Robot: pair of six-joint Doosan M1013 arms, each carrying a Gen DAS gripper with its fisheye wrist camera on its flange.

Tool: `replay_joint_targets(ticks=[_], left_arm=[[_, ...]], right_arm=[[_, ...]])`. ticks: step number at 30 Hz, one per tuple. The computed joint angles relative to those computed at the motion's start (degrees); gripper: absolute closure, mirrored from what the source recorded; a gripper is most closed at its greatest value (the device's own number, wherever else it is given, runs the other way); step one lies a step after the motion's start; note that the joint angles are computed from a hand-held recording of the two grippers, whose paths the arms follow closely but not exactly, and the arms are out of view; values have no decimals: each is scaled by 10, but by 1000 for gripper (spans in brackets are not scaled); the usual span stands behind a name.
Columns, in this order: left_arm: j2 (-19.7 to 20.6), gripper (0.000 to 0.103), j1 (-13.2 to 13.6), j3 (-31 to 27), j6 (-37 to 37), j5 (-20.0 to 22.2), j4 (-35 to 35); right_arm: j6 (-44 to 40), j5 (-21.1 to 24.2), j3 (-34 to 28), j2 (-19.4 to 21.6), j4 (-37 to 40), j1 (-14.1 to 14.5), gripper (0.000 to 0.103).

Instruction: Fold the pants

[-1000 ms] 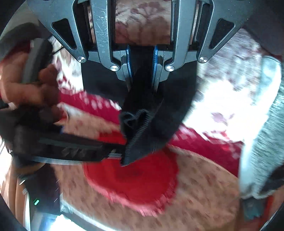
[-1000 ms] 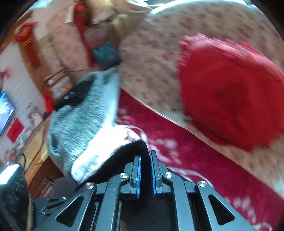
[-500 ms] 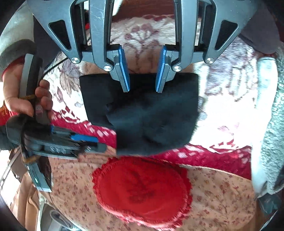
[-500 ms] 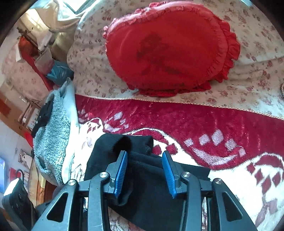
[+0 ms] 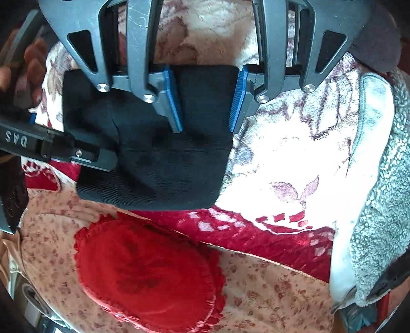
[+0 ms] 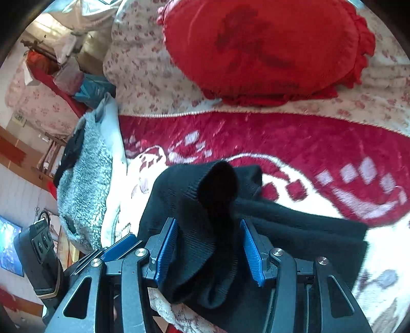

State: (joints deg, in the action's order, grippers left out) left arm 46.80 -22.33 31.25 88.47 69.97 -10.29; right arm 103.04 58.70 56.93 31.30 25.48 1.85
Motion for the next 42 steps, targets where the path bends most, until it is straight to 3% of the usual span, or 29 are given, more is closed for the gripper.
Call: replay_joint_targets(ticks=[4, 7, 12, 16, 21, 24, 29, 30, 32, 35, 38, 42], left_arm=[[11, 50, 1, -15, -17, 5, 2], [17, 48, 3, -23, -23, 9, -4], [18, 48, 3, -26, -27, 15, -2], [5, 48, 2, -14, -20, 6, -2], [-14, 48, 3, 0, -14, -19, -18], [-8, 48, -5, -14, -2, -5, -14], [9, 48, -23, -30, 15, 17, 12], [11, 48, -27, -30, 17, 17, 23], [12, 48, -32, -30, 22, 12, 36], [22, 48, -34, -58, 28, 30, 43], [28, 48, -35, -77, 26, 23, 51], [74, 48, -41, -165, 32, 76, 55]], right_arm=[[16, -9, -6, 4, -28, 9, 54], [20, -30, 0, 0, -48, 16, 55], [21, -65, 10, -8, -116, 34, 84], [6, -102, 31, -27, -110, 36, 92], [-11, -136, 71, -70, -100, 29, 93], [-4, -135, 96, -95, -112, 21, 93], [48, -86, 126, -107, -157, 6, 93], [45, -57, 122, -98, -160, 3, 93], [71, -24, 115, -87, -189, 3, 83], [109, -41, 125, -98, -197, -2, 80], [149, -53, 122, -111, -284, 9, 80], [69, -83, 112, -113, -257, 18, 80]])
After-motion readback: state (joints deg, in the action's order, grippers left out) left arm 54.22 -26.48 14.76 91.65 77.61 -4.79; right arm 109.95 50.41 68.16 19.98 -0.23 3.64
